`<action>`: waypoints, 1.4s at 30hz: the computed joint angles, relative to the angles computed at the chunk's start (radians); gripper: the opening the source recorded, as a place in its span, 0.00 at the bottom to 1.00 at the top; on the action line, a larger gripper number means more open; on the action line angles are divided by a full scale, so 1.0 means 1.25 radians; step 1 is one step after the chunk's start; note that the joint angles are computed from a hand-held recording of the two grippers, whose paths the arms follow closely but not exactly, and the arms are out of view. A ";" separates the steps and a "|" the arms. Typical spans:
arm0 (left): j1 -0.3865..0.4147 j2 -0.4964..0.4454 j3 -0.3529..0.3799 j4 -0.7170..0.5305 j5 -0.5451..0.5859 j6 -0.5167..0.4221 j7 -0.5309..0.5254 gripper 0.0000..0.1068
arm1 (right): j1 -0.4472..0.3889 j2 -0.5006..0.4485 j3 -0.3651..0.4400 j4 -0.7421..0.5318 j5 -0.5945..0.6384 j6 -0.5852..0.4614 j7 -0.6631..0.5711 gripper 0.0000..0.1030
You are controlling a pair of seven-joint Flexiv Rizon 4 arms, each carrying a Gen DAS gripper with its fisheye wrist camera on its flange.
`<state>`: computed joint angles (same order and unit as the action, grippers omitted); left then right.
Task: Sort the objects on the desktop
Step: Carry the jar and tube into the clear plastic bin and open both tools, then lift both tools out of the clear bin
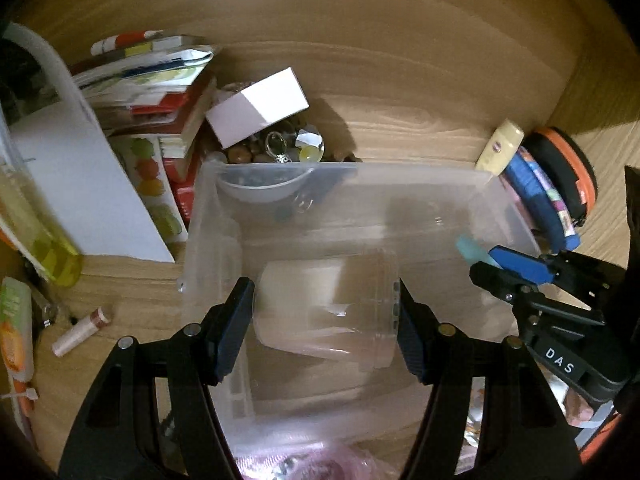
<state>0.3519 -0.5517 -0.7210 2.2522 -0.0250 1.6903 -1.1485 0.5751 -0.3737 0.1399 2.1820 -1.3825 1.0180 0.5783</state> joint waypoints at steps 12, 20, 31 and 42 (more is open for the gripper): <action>-0.142 0.007 0.142 -0.027 0.020 0.031 0.027 0.62 | 0.051 -0.031 0.007 -0.040 0.162 -0.091 -0.173 0.23; -0.118 0.016 0.119 -0.012 0.023 0.032 0.038 0.64 | 0.068 -0.023 0.002 -0.040 0.186 -0.116 -0.169 0.37; 0.066 0.089 -0.029 0.087 0.113 0.144 -0.054 0.86 | 0.137 0.021 0.046 -0.044 0.186 -0.293 -0.127 0.79; 0.287 0.167 -0.114 0.171 0.320 0.295 -0.165 0.91 | 0.181 0.100 0.115 0.011 0.184 -0.400 -0.017 0.80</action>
